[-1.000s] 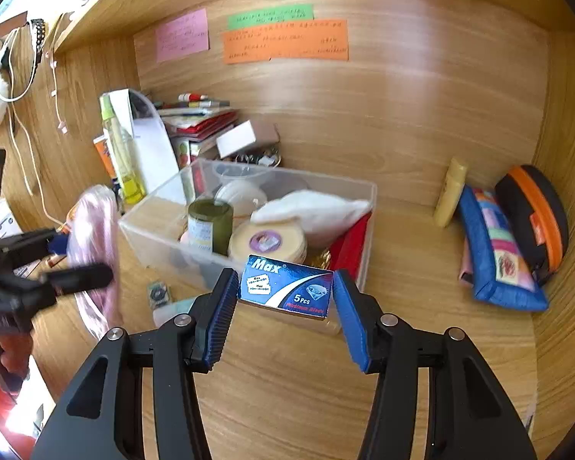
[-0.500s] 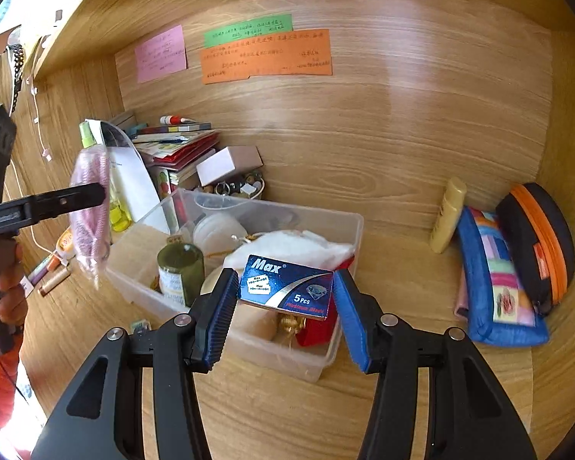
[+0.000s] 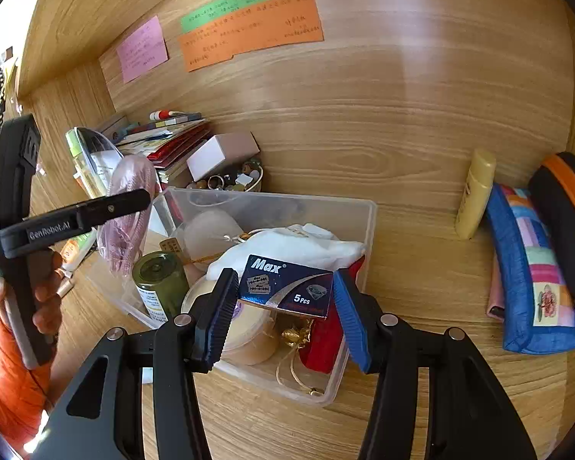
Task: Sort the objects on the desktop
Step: 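Carry the pink rope bag and Max box into the clear bin and open both tools, then move both open tools back toward the remaining items beside the bin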
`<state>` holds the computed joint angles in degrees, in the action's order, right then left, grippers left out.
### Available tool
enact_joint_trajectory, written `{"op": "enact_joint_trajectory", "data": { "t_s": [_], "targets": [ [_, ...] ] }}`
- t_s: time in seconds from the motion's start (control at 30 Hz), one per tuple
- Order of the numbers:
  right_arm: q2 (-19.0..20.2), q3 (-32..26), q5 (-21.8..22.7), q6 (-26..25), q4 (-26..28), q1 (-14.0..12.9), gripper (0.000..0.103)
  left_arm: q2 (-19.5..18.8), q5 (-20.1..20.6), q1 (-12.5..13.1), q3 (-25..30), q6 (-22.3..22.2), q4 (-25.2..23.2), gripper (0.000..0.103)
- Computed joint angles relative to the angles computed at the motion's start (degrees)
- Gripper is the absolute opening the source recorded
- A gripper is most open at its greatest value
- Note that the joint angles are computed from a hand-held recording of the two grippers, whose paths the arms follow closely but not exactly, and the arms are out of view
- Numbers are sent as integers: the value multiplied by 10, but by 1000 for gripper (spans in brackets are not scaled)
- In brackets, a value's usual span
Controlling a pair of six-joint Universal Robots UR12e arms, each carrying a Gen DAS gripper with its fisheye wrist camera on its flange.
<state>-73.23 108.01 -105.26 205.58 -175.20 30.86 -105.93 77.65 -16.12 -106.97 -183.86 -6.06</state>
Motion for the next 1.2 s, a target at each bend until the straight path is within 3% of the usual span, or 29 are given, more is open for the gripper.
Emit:
{"op": "enact_joint_trajectory", "data": {
  "t_s": [0.23, 0.5, 0.73, 0.87, 0.93, 1.03, 1.1, 1.2],
  "targets": [
    [5, -2, 18, -1, 8, -5, 48, -10, -5, -1, 9, 15, -31, 67],
    [12, -7, -18, -11, 3, 3, 48, -6, -11, 3, 0, 13, -24, 68],
    [11, -11, -34, -23, 5, 8, 49, -1, 35, -7, -10, 22, 6, 75],
    [10, -13, -67, -31, 0, 18, 62, 5, 32, -8, -15, 27, 13, 76],
    [8, -14, -80, -36, -4, 23, 63, 11, 31, -8, -20, 30, 18, 77],
    [5, -15, -93, -44, -9, 31, 65, 21, 25, -6, -30, 32, 24, 85],
    [5, -18, -107, -50, -7, 38, 76, 30, 18, -4, -39, 32, 30, 95],
    [4, -17, -125, -59, -14, 49, 82, 42, 23, -3, -52, 36, 39, 96]
  ]
}}
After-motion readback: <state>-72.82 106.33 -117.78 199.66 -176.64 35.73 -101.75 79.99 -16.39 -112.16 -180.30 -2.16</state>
